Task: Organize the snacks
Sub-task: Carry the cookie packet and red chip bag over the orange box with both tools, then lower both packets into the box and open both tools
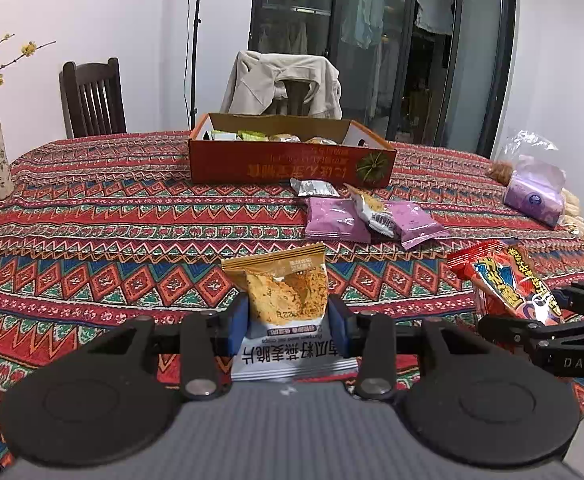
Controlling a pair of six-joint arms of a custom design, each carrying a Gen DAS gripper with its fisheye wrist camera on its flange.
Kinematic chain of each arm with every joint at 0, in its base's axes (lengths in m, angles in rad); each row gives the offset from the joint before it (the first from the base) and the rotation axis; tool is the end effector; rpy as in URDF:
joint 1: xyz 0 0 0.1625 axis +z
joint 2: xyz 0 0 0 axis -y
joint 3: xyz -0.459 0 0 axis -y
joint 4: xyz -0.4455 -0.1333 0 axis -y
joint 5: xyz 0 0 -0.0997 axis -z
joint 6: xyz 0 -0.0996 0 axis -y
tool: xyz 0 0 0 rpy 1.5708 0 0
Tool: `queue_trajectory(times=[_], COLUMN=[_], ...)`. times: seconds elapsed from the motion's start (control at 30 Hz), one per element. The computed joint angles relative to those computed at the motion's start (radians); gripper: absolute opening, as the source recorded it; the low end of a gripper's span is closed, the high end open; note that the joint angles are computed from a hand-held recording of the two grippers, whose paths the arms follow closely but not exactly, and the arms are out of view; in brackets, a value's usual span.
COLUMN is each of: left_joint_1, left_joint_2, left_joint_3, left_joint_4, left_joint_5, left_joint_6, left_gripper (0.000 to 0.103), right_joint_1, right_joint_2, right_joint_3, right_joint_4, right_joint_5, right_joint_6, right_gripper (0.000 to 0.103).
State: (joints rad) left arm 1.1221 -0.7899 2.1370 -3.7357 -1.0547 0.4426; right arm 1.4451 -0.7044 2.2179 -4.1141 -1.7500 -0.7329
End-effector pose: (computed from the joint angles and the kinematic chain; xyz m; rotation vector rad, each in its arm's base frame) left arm -0.0756 -0.5777 0.0676 0.7990 2.3191 -1.0580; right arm 0.0506 -0.5211 0.0500 0.5836 -2.2590 1.1117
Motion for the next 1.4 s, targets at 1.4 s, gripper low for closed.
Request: queue_trajectory(times=[1.4], left_joint_1=[0.158], left_joint_2=[0.436], left_joint_3=[-1.257], left_joint_4=[0.887], left_joint_5=[-0.104], left_joint_6=[0.042], left_gripper=[0.042], right_joint_1=[0.097], right_joint_2=[0.223], right_joint_3=[-1.091], right_joint_4=[0.83], right_joint_5=[-0.043], right_joint_6=[-0.074], right_gripper=[0.065])
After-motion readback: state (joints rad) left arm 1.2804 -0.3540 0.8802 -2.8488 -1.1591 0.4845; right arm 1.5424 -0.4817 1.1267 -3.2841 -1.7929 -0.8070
